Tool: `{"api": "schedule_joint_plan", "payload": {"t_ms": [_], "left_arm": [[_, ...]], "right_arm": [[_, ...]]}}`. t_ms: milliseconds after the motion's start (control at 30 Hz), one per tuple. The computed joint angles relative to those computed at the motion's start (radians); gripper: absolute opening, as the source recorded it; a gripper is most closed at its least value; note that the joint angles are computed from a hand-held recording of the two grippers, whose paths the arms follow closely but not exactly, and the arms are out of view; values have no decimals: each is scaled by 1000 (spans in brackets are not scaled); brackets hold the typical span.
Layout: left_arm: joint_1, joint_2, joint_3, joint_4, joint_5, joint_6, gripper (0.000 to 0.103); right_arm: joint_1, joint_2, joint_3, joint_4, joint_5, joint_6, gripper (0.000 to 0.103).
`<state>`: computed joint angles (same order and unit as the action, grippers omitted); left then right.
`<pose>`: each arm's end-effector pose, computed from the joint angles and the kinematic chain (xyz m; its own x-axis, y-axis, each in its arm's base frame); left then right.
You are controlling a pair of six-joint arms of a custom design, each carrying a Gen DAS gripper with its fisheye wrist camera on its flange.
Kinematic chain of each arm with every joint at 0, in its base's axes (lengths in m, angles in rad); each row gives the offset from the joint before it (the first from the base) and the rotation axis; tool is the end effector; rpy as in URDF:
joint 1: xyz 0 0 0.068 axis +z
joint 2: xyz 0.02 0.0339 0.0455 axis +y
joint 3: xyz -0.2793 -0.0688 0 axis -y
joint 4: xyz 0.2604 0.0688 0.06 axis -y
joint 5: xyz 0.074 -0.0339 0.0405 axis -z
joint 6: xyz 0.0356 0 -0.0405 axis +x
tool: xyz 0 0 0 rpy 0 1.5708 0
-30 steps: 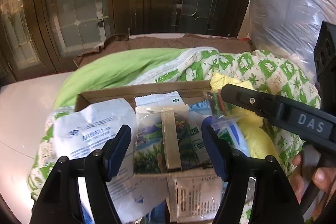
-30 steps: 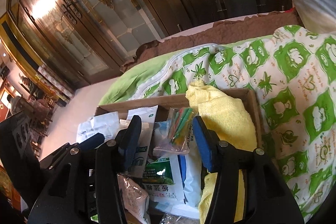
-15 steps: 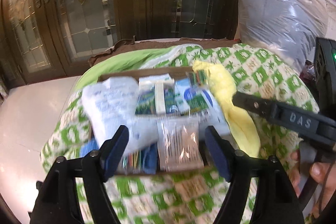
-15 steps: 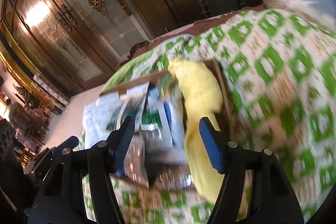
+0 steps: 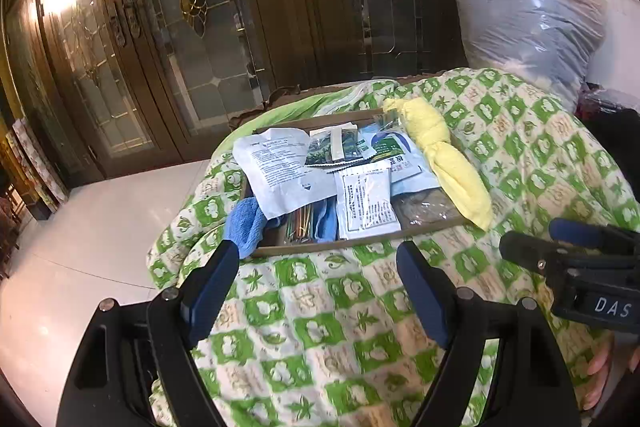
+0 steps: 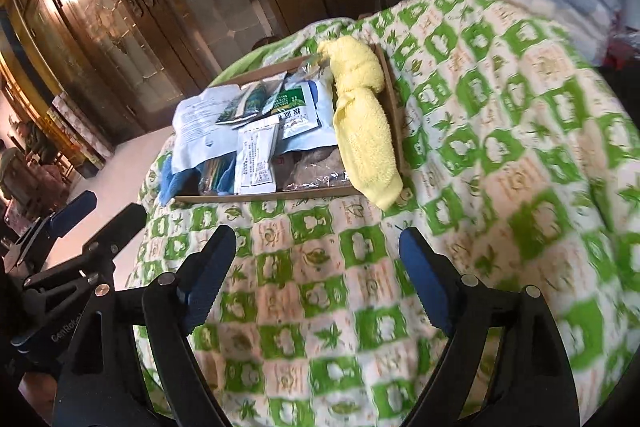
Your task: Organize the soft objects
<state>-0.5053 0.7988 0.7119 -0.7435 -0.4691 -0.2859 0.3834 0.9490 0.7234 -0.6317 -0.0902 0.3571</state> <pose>0.1488 -0.0639 0.2727 -0.6662 0.0811 -0.7413 -0.0239 0.9912 0.1299 0.1807 0.0764 0.2580 -0.8063 0.0502 -0.5894 -0.1552 0.9436 0.2926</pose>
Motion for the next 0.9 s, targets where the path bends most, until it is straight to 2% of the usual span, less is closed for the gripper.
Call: {"api": "schedule_joint_plan", "payload": {"t_ms": [67, 200, 300, 400, 600, 900], "left_arm": [[-49, -14, 18, -53, -35, -39, 81], [-82, -39, 38, -110, -10, -86, 81], [-109, -44, 49, -143, -24, -114, 81], [-115, -47, 57, -161, -13, -131, 81], [-62, -65, 65, -169, 78, -144, 81], [-30, -111, 40, -171, 38, -157, 81]], "right_arm": [[11, -45, 6, -33, 10, 3, 85], [99, -115, 24, -93, 99, 35, 85], [155, -147, 39, -126, 161, 58, 85], [166, -159, 50, -150, 173, 69, 85], [180, -178, 64, -186, 186, 88, 85], [193, -191, 51, -199, 179, 103, 85]]}}
